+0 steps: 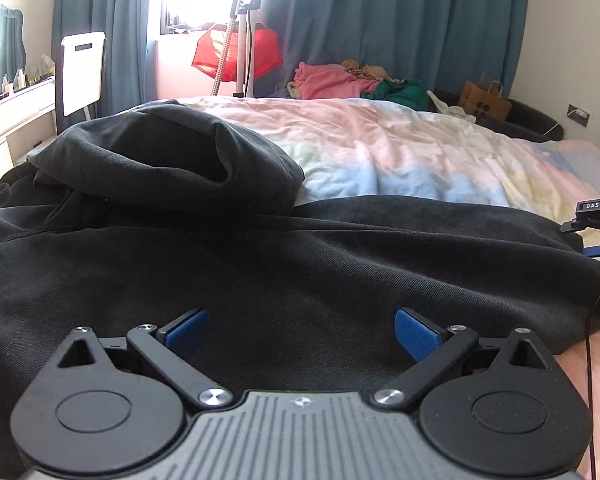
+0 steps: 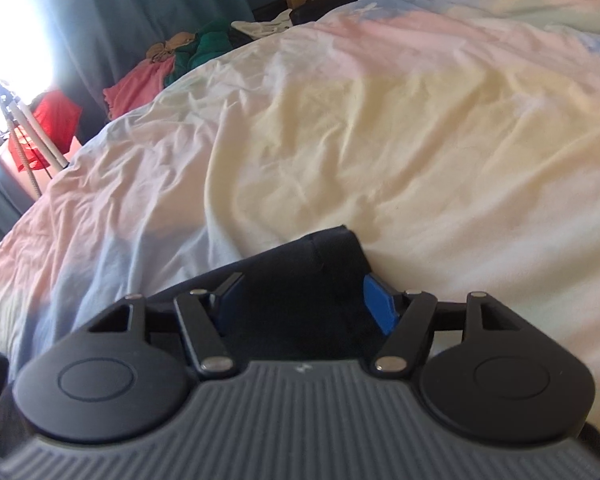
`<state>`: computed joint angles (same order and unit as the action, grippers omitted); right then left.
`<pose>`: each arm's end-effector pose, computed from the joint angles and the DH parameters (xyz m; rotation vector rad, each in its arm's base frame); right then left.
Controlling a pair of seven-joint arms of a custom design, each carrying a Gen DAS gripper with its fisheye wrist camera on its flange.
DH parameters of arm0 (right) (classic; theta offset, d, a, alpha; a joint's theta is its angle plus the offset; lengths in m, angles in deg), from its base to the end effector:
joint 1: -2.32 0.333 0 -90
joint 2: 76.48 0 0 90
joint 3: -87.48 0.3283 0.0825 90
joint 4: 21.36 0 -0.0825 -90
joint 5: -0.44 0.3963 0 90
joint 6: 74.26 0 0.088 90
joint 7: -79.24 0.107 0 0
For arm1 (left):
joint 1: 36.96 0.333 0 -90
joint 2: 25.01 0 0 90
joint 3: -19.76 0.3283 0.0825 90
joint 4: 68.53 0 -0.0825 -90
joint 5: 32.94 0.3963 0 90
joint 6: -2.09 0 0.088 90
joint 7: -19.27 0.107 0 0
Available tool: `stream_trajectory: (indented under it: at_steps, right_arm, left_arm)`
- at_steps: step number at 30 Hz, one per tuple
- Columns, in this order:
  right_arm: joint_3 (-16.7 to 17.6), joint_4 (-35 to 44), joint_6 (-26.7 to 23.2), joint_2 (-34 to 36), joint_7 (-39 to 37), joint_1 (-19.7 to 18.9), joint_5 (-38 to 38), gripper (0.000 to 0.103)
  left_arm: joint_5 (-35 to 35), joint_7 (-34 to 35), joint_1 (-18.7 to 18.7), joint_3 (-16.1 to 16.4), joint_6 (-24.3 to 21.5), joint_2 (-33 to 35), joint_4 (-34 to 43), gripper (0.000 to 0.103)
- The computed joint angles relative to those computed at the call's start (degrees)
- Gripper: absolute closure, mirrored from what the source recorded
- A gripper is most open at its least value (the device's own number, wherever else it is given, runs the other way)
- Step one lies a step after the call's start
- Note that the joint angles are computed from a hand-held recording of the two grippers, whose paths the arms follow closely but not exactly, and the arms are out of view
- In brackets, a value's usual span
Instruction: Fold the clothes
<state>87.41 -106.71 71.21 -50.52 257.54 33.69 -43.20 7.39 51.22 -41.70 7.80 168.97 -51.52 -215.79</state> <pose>0.6355 0.3961 0.4827 -1.2335 2.0456 -0.5529 0.4114 -0.1714 0.5004 -1.7712 1.6395 -0.8334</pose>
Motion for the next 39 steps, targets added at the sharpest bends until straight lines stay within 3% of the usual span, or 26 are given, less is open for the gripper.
stream_trajectory:
  at_steps: [1, 4, 9, 10, 11, 13, 15, 20, 25, 27, 29, 31, 33, 36, 37, 39]
  right_arm:
    - [-0.4, -0.05, -0.15, 0.0, 0.25, 0.21, -0.76, 0.034]
    - [4.19, 0.55, 2.99, 1.52, -10.73, -4.78, 8.36, 0.034]
    - [5.88, 1.11, 4.18, 2.37, -21.85, -6.76, 15.74, 0.037]
    - [5.92, 1.7, 3.87, 2.61, -23.7, -6.71, 16.43, 0.062]
    - [6.03, 2.35, 3.55, 2.88, -25.57, -6.72, 17.2, 0.101]
    - [6.17, 4.43, 2.69, 4.0, -28.78, -6.21, 18.44, 0.1]
    - [4.2, 7.43, -0.71, 5.18, -29.78, -3.61, 16.14, 0.1]
    - [-0.76, 6.57, -0.98, 3.63, -19.67, -0.09, 10.6, 0.1]
    - [-1.49, -1.8, 6.27, -0.64, -8.46, -2.49, 8.18, 0.096]
    - [-0.93, -3.61, 7.72, -1.29, -6.53, -3.65, 8.37, 0.087]
    - [-0.69, -5.34, 9.6, -1.77, -4.25, -4.48, 8.46, 0.038]
    - [-2.08, -6.22, 11.52, -1.81, -0.27, -3.67, 5.45, 0.031]
    - [-1.82, -6.82, 13.88, -1.5, 1.06, -4.29, 4.45, 0.031]
    - [0.49, -7.01, 18.22, -0.34, -3.11, -6.59, 6.13, 0.033]
    - [1.4, -6.82, 19.31, 0.13, -5.55, -7.31, 6.96, 0.042]
    - [2.32, -4.86, 15.37, 0.73, -9.66, -7.12, 8.63, 0.075]
  left_arm:
    - [-0.34, 0.38, -0.34, 0.25, -0.01, 0.44, 0.14, 0.003]
    - [-0.79, 1.02, -0.7, 0.37, -0.13, 1.17, 0.39, 0.003]
    - [-0.49, 0.57, -0.35, -0.15, -0.06, 1.2, 0.4, 0.003]
    - [-0.35, 0.4, -0.26, -0.3, -0.11, 1.2, 0.43, 0.003]
    - [-0.19, 0.22, -0.18, -0.44, -0.17, 1.2, 0.46, 0.003]
    - [0.02, 0.08, -0.18, -0.63, -0.58, 1.31, 0.61, 0.003]
    - [0.2, -0.05, -0.18, -0.69, -0.81, 1.7, 0.95, 0.003]
    - [0.48, -0.46, -0.49, -0.81, -1.05, 2.14, 1.28, 0.003]
    - [-0.03, 0.18, -1.29, -0.15, -0.68, 2.45, 1.18, 0.003]
    - [-0.46, 0.64, -1.62, 0.09, -0.6, 2.5, 1.12, 0.003]
    - [-0.69, 0.95, -1.74, 0.14, -0.55, 2.5, 1.06, 0.003]
    - [-0.82, 1.12, -1.76, 0.08, -0.6, 2.45, 1.03, 0.003]
    - [-0.91, 1.16, -1.75, -0.02, -0.74, 2.39, 0.99, 0.003]
    - [-0.79, 1.12, -1.59, -0.21, -0.86, 2.45, 1.02, 0.003]
    - [-0.72, 1.07, -1.54, -0.31, -0.93, 2.51, 1.09, 0.003]
    - [-0.57, 0.98, -1.49, -0.46, -1.09, 2.65, 1.23, 0.003]
